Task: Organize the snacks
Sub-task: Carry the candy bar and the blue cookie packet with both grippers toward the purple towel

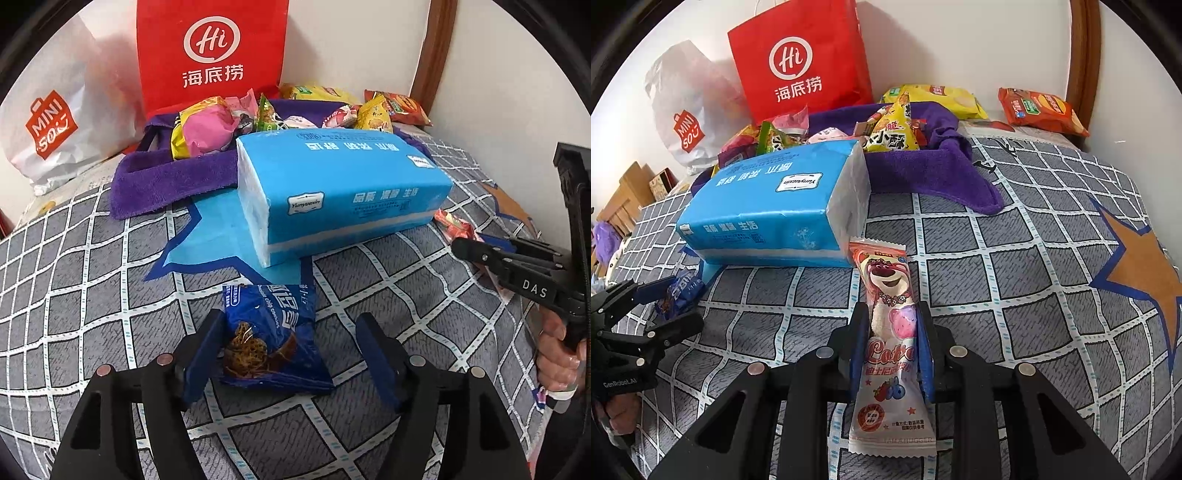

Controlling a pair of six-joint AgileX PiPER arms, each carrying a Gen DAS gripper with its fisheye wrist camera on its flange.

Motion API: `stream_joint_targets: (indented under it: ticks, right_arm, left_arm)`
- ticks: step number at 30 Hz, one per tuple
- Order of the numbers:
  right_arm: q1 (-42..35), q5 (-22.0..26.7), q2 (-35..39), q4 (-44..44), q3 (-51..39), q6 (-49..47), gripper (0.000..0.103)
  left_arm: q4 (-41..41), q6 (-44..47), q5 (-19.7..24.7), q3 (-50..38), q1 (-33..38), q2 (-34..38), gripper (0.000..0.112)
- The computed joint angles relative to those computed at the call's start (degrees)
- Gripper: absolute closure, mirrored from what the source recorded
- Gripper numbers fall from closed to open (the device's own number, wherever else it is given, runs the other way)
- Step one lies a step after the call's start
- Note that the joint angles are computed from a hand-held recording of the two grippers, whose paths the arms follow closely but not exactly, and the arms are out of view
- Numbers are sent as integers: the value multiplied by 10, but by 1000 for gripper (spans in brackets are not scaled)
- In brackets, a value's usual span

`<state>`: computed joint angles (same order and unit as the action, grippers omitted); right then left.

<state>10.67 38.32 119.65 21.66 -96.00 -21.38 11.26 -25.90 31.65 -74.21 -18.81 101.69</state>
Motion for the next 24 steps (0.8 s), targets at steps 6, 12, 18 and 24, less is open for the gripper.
stream_joint_targets:
  ticks: [6,12,18,24]
  right_arm:
    - [-20,16,7,61,-6,-39,77]
    - [-27,20,11,82,-9,-48,80]
    - [-36,28,13,103,-11,-60,82]
    - [-20,-16,-25,31,29,-15,83]
  left_arm:
    - [39,-38,6,0,-8,-1,61]
    - [16,-28,-11,12,-1,-10,71]
    - [10,-42,-9,39,-10,-38,71]
    - [-15,-26,-1,56,-19,-74,71]
